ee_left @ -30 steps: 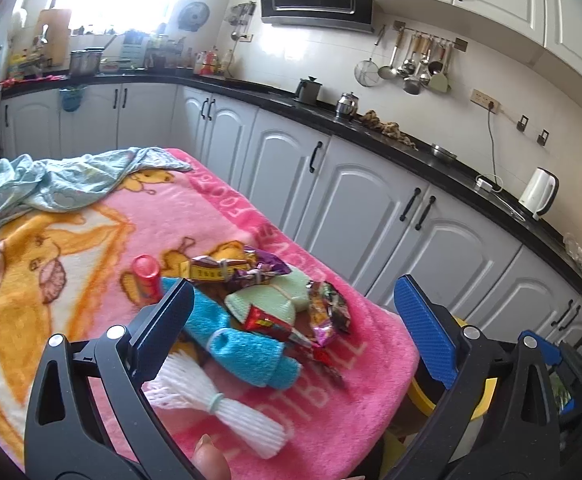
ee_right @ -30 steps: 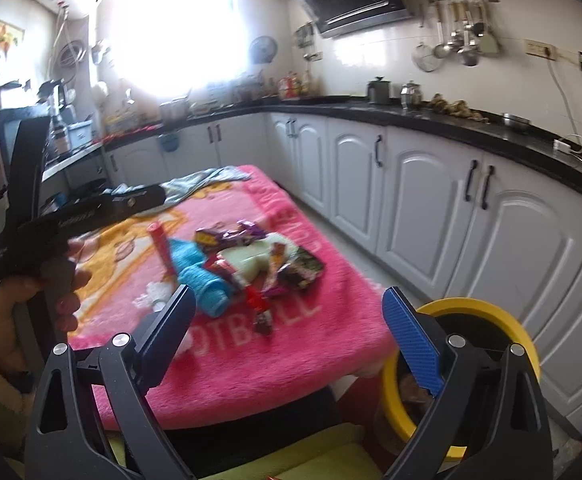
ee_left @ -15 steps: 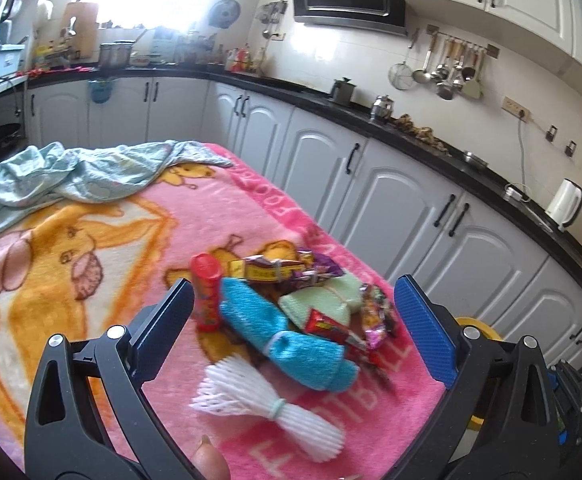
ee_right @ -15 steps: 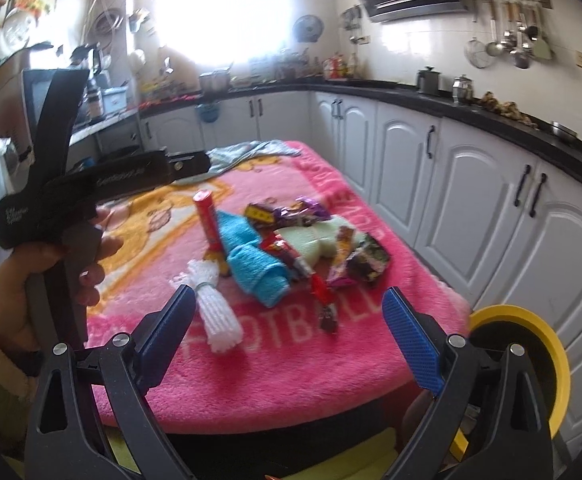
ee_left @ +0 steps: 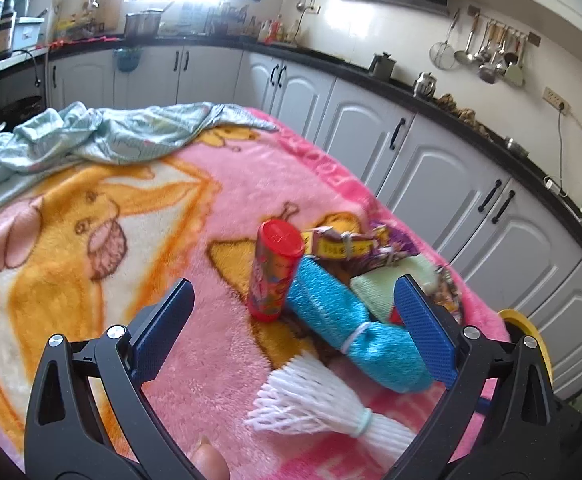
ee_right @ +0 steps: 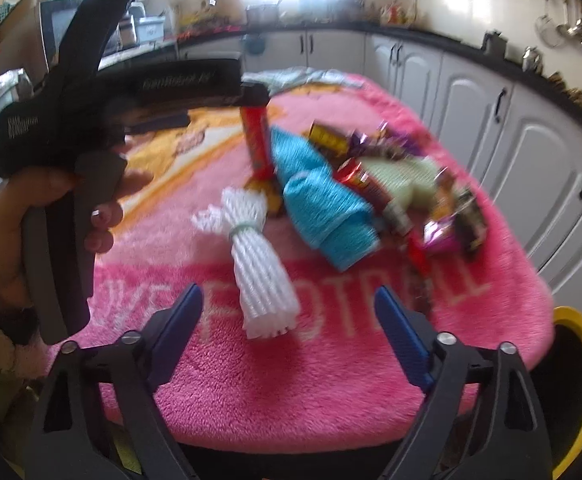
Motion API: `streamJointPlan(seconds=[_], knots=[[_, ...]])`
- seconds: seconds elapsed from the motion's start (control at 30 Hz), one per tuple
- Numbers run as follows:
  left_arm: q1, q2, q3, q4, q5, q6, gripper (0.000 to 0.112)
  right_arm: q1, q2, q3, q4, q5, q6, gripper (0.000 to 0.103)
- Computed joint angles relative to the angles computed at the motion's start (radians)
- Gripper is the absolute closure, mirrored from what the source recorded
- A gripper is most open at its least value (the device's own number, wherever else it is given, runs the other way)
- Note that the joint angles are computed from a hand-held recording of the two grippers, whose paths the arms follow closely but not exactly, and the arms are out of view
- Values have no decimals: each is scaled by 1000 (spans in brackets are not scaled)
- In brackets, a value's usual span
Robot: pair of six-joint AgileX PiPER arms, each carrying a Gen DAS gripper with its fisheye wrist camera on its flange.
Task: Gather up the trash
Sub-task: 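Grasp the red can with the left gripper while the right grasps the white mesh sleeve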
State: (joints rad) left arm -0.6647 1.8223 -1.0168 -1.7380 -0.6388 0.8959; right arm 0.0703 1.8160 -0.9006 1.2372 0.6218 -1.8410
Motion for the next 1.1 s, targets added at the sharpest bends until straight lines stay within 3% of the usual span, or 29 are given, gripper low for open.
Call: streamJointPlan(seconds=[0.2,0.37,0.5,0.53,0.63,0.73,1.1], knots=[[60,41,-17,30,59,-30,21,66,92,-81,-98,-9,128,37],[90,64,-43,37,90,-32,38,95,141,-126,-139,-16,189,64],[102,85,-69,30,100,-11,45,92,137,-109,-113,-34,141,79],[106,88,-73,30,103,-12,52,85,136,-106,-108,-31,135,83],[114,96,-87,15,108,6,63,67,134,-101,-115,-10,148,85],[115,100,-93,8,104,27,83,58,121,-83,-106,-5,135,85],[48,20,-24,39,-2,-1,89,9,45,-25,-71,64,95,87]])
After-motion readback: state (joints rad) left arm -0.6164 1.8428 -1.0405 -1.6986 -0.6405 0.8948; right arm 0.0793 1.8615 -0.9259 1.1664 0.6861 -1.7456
